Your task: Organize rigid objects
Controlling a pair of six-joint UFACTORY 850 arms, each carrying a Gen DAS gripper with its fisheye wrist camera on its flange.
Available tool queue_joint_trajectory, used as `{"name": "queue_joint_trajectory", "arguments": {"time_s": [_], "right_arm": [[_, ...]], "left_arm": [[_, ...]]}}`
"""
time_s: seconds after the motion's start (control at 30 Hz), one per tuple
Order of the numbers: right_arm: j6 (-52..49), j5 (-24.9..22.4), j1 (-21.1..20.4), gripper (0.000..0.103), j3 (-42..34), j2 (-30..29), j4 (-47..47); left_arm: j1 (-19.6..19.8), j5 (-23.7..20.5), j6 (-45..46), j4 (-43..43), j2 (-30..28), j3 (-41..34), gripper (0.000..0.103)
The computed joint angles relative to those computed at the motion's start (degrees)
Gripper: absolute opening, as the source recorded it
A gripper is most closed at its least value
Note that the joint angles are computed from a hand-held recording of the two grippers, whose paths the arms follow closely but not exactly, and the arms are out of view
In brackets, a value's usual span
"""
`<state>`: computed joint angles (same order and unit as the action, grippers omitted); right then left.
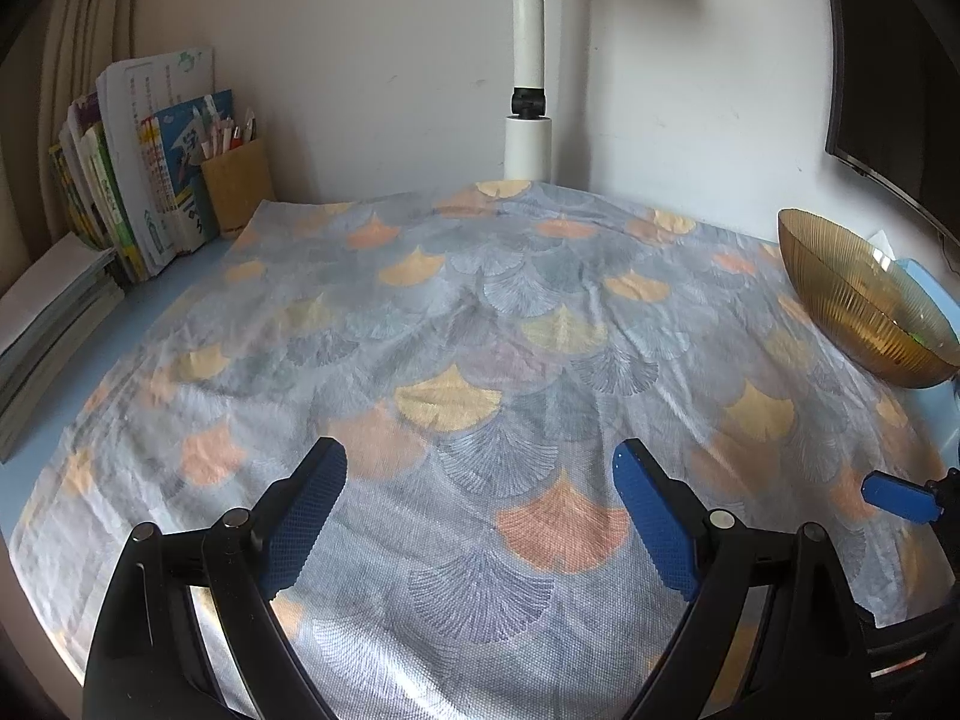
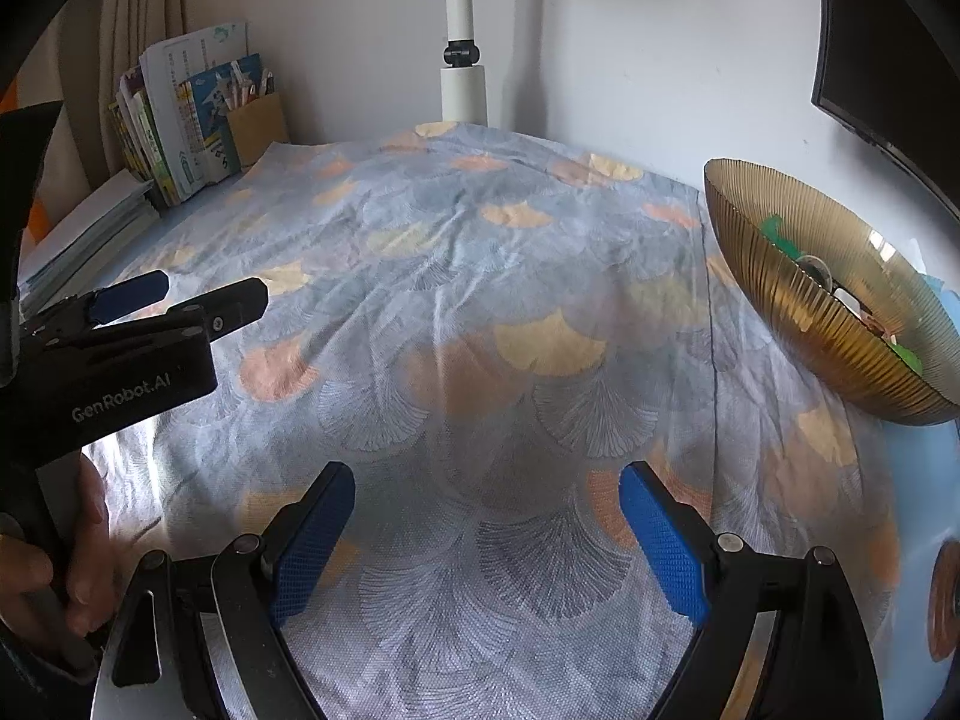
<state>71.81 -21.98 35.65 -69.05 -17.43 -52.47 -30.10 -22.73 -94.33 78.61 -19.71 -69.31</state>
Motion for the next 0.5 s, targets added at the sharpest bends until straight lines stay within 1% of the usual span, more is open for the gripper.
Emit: {"name": "queue_joint_trajectory", "arguments": {"time_s": [0.17, 0.5], "right_arm": [[-1.8, 0.0, -0.3, 0.089, -0.2, -0.2, 1.9], [-2.2, 0.1, -0.5, 0.089, -0.1, 0.0, 2.9]], "left_arm": [[0.1, 0.2, 0.3, -0.3, 0.0, 0.0, 0.09], [0.2, 0.2, 0.7, -0.9, -0.1, -0.2, 0.09]]}}
